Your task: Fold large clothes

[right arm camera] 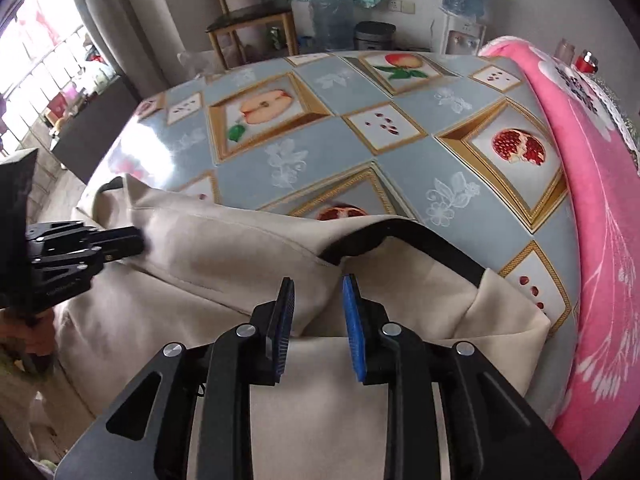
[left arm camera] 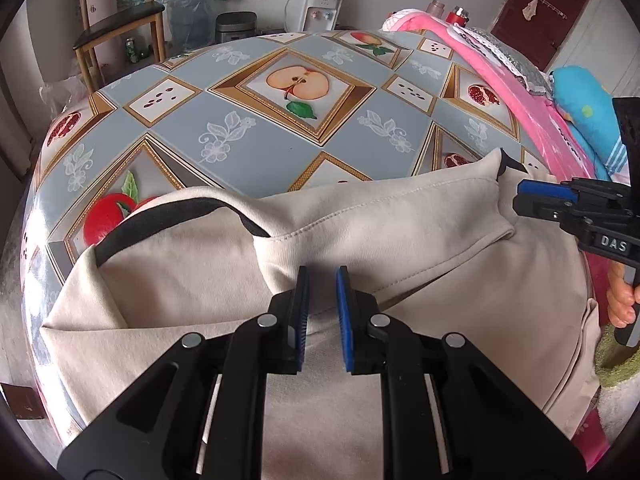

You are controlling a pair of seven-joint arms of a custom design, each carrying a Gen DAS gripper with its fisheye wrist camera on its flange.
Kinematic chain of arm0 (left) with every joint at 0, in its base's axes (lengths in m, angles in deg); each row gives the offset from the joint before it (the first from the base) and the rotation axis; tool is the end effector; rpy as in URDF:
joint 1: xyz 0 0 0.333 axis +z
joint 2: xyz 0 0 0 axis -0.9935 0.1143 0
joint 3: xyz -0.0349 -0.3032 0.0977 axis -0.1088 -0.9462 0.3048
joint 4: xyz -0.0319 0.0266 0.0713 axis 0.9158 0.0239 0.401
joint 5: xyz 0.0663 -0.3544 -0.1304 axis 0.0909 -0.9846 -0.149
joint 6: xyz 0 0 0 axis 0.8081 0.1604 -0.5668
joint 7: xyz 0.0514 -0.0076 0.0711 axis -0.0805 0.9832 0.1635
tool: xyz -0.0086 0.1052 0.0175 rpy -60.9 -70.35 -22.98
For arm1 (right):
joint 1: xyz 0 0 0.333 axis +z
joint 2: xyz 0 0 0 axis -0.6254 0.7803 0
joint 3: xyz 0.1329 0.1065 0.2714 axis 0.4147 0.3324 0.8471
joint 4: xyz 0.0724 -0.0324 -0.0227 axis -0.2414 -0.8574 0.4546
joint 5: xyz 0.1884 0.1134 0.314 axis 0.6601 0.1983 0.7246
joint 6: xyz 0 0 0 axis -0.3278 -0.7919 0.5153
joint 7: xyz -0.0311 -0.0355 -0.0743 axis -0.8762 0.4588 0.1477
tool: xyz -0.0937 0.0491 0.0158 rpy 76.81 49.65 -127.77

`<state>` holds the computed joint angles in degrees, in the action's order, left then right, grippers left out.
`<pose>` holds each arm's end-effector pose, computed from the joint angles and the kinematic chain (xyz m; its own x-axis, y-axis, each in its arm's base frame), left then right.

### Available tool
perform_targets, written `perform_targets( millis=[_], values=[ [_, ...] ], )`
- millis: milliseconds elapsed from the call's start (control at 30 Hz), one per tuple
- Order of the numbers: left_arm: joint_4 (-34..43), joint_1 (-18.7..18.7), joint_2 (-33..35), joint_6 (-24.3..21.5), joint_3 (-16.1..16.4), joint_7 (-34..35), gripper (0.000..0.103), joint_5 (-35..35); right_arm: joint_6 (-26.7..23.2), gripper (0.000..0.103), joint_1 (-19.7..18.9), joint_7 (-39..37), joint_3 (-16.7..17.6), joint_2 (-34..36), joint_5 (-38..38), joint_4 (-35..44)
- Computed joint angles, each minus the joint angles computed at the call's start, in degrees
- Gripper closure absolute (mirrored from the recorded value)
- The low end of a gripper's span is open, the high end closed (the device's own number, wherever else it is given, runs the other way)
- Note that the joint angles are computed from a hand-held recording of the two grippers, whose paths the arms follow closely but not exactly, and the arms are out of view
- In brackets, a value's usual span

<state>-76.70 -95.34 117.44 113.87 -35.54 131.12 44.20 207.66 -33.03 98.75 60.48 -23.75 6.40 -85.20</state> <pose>0.7417 -0.2540 0.5052 -0.6393 -0.7402 0.2085 -0.7292 0.4974 -0.4700 0.6308 0.0804 0.5291 -0.1262 -0.9829 -0.1337 -0.8681 0.1747 -0.4646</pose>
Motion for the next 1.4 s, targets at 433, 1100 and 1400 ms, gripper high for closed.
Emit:
perform_targets(
  millis=[433,1100,1400],
  values=[
    [-0.39,0.42,-0.07,0.13,-0.34,-0.21,0.088,-0.80,-5.12,0.078,1.66,0.58,1.47,3.95,-1.45,7.09],
    [6.83,1.21,4.11,-4.53,-1.25,-2.80,0.089,-2.76,-8.35,0.076,7.24,5.48,1.42,13.81,-12.58,17.85],
    [4.99,0.39,2.92,-3.07,-0.49,-4.23,0.089,-1.41,-6.32,0.076,3.64,13.56,0.45,10.13,-8.90,11.73]
  ],
)
